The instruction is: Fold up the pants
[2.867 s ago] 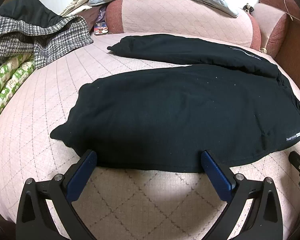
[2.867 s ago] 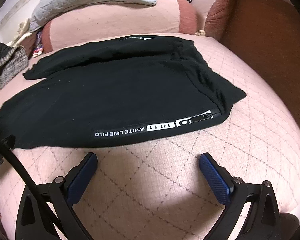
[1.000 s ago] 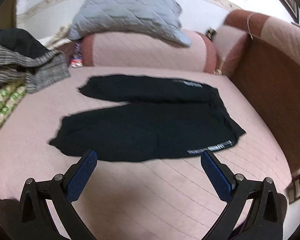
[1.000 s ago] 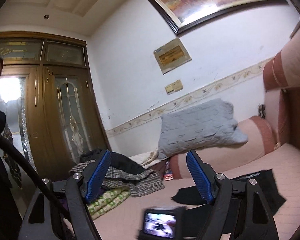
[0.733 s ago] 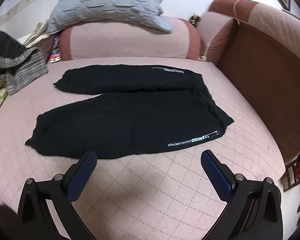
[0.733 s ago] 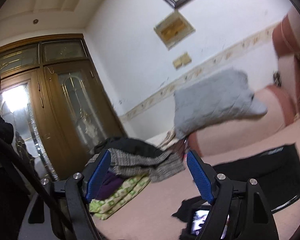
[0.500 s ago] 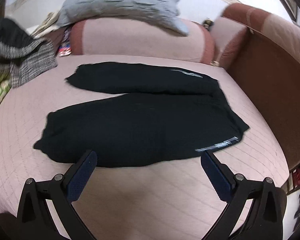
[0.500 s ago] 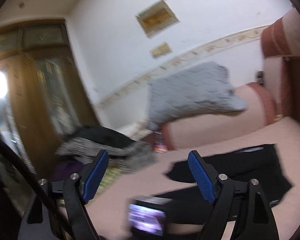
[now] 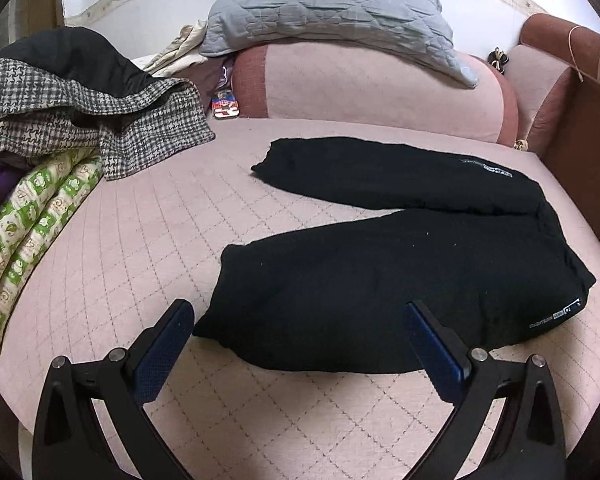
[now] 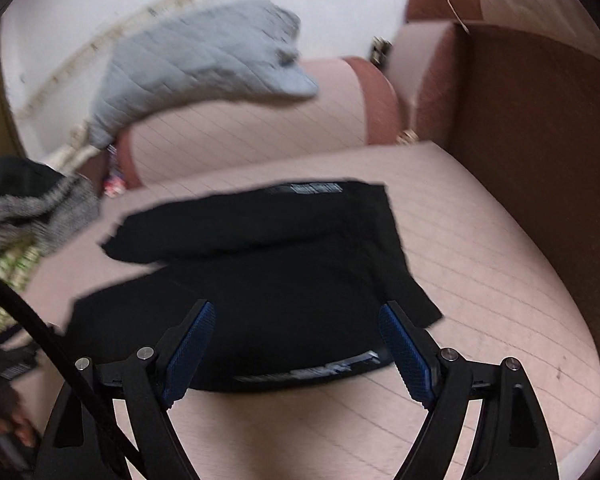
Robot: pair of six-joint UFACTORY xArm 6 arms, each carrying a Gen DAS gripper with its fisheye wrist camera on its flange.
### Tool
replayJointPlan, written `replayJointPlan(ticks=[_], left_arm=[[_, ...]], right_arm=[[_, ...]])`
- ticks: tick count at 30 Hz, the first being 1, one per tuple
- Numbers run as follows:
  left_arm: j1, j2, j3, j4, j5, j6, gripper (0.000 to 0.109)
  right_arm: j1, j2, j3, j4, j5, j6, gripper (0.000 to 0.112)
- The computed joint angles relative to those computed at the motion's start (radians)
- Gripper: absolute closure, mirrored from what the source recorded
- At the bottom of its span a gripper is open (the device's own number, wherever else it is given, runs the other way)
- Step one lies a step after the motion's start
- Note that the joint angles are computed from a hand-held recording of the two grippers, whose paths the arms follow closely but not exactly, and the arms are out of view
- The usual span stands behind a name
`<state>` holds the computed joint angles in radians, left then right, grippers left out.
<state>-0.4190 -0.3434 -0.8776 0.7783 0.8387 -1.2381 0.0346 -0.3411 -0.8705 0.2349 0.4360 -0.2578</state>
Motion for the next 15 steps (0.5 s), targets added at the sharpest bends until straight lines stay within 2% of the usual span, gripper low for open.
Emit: replayJointPlan(ticks=[3,9,15], left_arm=[[-0.004,0.018,-0.016,-0.016,0.004,0.014,0.006],[-0.001,0.056,-0.056,-0.03,0.011,0.04,0.006],[0.015,0.098,-0.098,-0.032,0.018,0.077,0.006]], right_arm=[[-0.017,0.012,0.022,-0.1,-0.041,0.06,0.024],[-0.053,0.035,0.026,-0.169,-0.1,0.063,0.024],[-0.056,0.1,-0.04,-0.193,-0.083,0.039,0.024]])
